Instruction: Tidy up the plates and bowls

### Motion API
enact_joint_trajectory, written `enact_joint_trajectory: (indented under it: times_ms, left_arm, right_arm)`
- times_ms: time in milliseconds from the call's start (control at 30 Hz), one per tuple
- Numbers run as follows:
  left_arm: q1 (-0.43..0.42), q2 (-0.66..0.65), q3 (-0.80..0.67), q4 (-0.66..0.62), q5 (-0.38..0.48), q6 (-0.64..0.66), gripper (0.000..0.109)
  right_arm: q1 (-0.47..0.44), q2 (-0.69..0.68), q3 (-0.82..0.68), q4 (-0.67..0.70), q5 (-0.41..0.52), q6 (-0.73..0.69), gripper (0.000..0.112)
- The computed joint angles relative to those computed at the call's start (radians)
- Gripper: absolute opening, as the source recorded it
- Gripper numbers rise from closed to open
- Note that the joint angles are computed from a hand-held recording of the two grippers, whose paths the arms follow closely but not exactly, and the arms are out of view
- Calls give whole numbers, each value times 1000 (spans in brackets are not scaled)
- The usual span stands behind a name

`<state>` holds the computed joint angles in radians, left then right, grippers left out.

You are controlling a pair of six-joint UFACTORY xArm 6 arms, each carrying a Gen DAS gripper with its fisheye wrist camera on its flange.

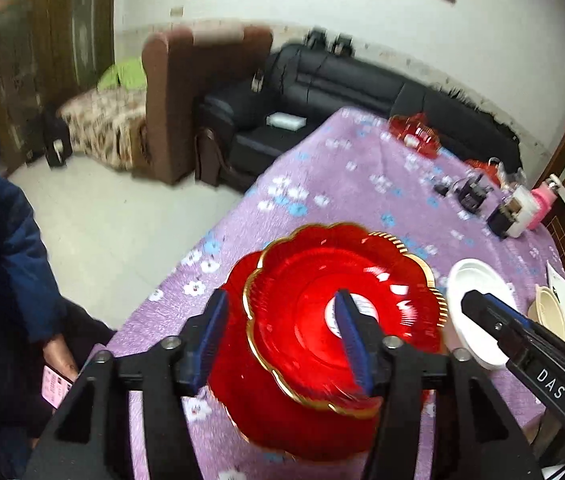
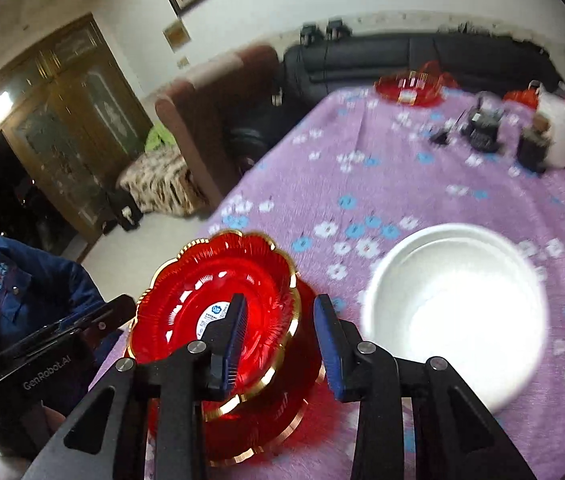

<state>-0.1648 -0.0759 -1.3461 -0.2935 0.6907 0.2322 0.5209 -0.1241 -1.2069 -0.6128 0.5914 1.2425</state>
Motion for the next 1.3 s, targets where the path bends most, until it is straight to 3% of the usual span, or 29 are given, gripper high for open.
enact_joint_trajectory:
  times_ms: [33, 133, 167, 300, 467, 633, 933, 1100, 1200, 1300]
  left_arm:
    - [-12, -54, 63, 19, -63, -12, 74]
    - [-57, -191, 229, 165, -247, -140, 92]
    - [-72, -223, 268, 240, -293, -207, 93]
    - [-131, -307, 356, 432, -366, -363, 96]
    - [-194, -354, 388, 493, -351, -376, 96]
    - [-243, -358, 390, 549, -307, -387, 96]
    - [-274, -354, 398, 603, -270, -412, 96]
    - [-249, -331, 383, 497, -268, -345, 96]
    - [-218, -308, 357, 342, -252, -269, 96]
    - [-202, -292, 342, 282, -248, -240, 96]
  right_arm:
    - [14, -44, 37, -79, 15, 64, 42]
    - [68, -177, 154, -305, 110, 279, 63]
    - [77, -210, 187, -340, 129, 324, 68]
    - [84, -350, 328, -360, 167, 457, 69]
    - [73, -502, 473, -352, 197, 580, 69]
    - [66, -594, 553, -331, 221, 614, 69]
    - [40, -623, 590, -298, 208, 601, 69]
    - [-15, -607, 587, -234, 171, 537, 69]
    - [-87, -560, 571, -148, 98, 438, 69]
    - [-149, -475, 537, -65, 26, 343, 69]
